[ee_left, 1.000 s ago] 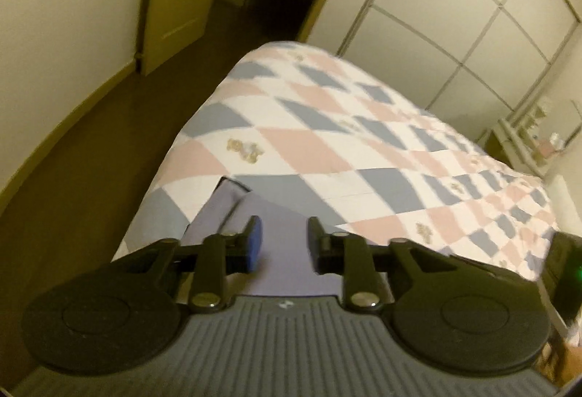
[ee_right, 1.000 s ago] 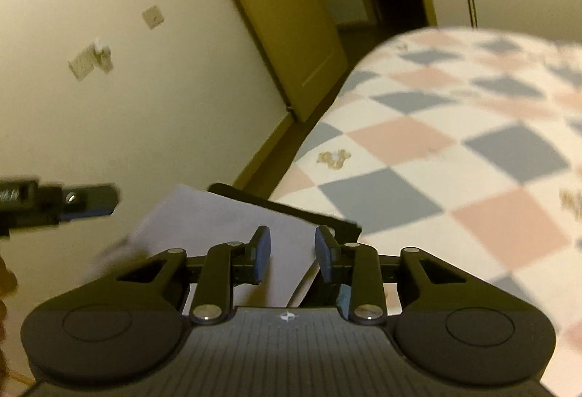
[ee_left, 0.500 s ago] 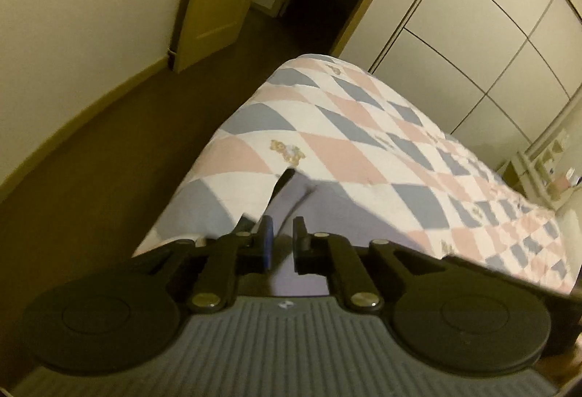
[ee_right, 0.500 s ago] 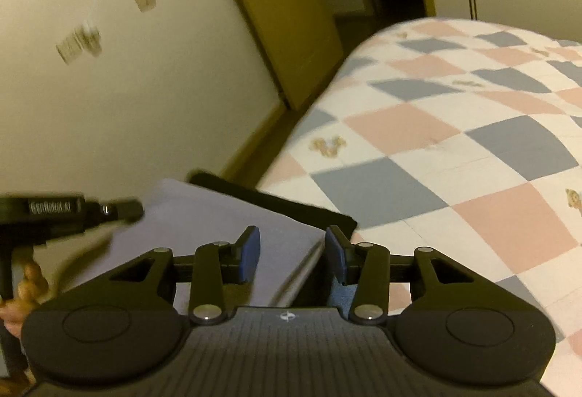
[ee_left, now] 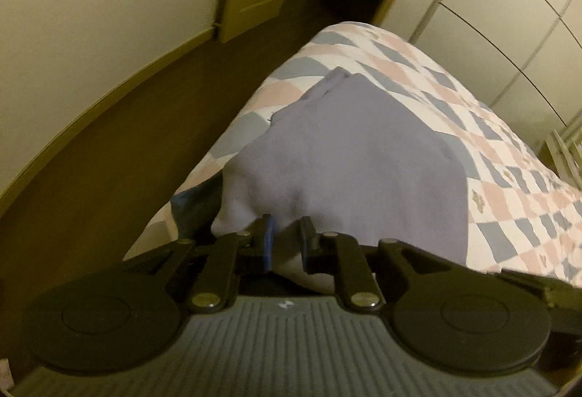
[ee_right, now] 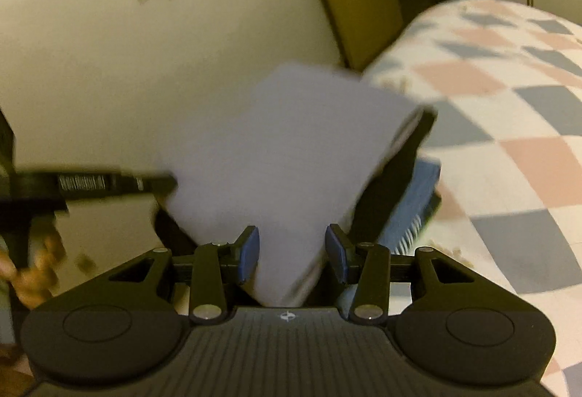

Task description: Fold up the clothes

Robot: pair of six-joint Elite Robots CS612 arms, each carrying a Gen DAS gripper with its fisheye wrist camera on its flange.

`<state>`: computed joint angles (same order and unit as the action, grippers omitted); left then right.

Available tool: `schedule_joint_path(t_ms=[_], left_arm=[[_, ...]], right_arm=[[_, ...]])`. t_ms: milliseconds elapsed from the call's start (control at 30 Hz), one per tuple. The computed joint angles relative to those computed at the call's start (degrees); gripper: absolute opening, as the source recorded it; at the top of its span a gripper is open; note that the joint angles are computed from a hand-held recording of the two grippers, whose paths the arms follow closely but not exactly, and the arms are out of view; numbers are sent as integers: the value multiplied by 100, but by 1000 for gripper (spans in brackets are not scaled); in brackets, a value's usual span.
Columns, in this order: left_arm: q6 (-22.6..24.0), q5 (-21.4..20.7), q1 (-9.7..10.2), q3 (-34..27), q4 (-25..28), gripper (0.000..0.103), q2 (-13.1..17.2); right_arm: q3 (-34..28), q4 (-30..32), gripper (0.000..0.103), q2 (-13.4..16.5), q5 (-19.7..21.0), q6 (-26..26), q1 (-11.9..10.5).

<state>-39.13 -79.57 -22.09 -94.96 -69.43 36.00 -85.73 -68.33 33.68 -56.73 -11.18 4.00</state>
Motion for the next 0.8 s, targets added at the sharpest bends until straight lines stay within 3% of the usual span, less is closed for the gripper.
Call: schedule_joint_path(t_ms=[167,367,433,600,700,800], left_arm=[[-201,359,-176,-223,551,15,-105],[-527,722,-525,-483,1173,29,-304],[-539,940,-680,-515,1337,38,-393],[-692,1596,-1076,-472,1767,50,-641],[-919,2093,-1354,-463,2037,67,-772],[-1274,2468,-1612,-465,2414,68,-871]], right_arm=[[-182,2,45,39,43,30,-3],[-608,276,58,93,263,447,-182],[-733,378,74,101,316,609,-247],[-999,382,101,109,536,691,-426],[-1148,467,101,103,688,613,-541],[-1335,790,101,95,842,314,-681]])
